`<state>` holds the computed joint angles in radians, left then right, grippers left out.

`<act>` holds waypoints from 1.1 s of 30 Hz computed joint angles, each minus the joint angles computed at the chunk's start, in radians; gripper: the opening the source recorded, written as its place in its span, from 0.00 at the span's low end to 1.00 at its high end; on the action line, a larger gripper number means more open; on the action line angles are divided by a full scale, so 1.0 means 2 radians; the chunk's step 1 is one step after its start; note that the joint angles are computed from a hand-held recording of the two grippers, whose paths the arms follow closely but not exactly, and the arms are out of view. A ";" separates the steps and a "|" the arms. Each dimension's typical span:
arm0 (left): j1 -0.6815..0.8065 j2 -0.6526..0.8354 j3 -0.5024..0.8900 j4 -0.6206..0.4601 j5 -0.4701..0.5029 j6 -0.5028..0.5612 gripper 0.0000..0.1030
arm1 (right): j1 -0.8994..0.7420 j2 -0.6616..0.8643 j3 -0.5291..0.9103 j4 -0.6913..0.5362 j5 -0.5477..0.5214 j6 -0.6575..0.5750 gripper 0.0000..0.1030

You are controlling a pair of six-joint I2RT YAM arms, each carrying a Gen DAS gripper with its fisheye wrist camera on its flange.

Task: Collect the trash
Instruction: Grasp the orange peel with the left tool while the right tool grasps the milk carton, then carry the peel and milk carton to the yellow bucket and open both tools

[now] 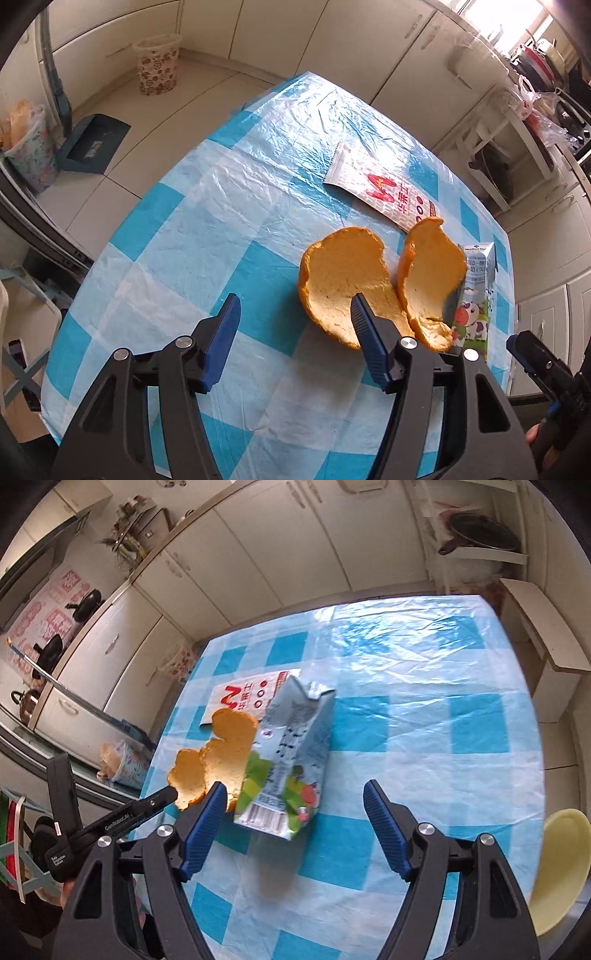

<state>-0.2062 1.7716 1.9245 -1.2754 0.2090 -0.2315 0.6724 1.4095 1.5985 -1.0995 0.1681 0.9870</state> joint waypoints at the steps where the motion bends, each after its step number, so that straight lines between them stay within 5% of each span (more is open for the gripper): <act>1: 0.000 0.004 0.003 0.002 0.001 0.000 0.58 | 0.005 0.016 0.011 -0.003 0.003 -0.003 0.71; 7: -0.002 0.029 0.024 0.011 0.010 0.011 0.58 | 0.006 0.063 0.022 -0.002 0.007 -0.012 0.70; 10: -0.006 0.033 0.026 0.016 0.013 0.020 0.55 | -0.002 0.064 0.018 0.004 0.001 -0.019 0.56; 13: -0.008 0.037 0.029 0.007 0.026 0.032 0.26 | -0.007 0.054 0.009 0.009 -0.007 -0.027 0.56; 16: -0.004 0.033 0.020 0.010 0.035 0.041 0.10 | -0.002 0.051 0.016 -0.003 -0.004 -0.032 0.56; 27: 0.034 0.013 0.030 -0.027 0.067 0.089 0.08 | 0.027 0.030 0.042 -0.121 0.030 -0.066 0.56; 33: 0.032 0.015 0.019 -0.040 0.053 0.100 0.09 | 0.031 0.017 0.017 -0.134 0.024 -0.065 0.57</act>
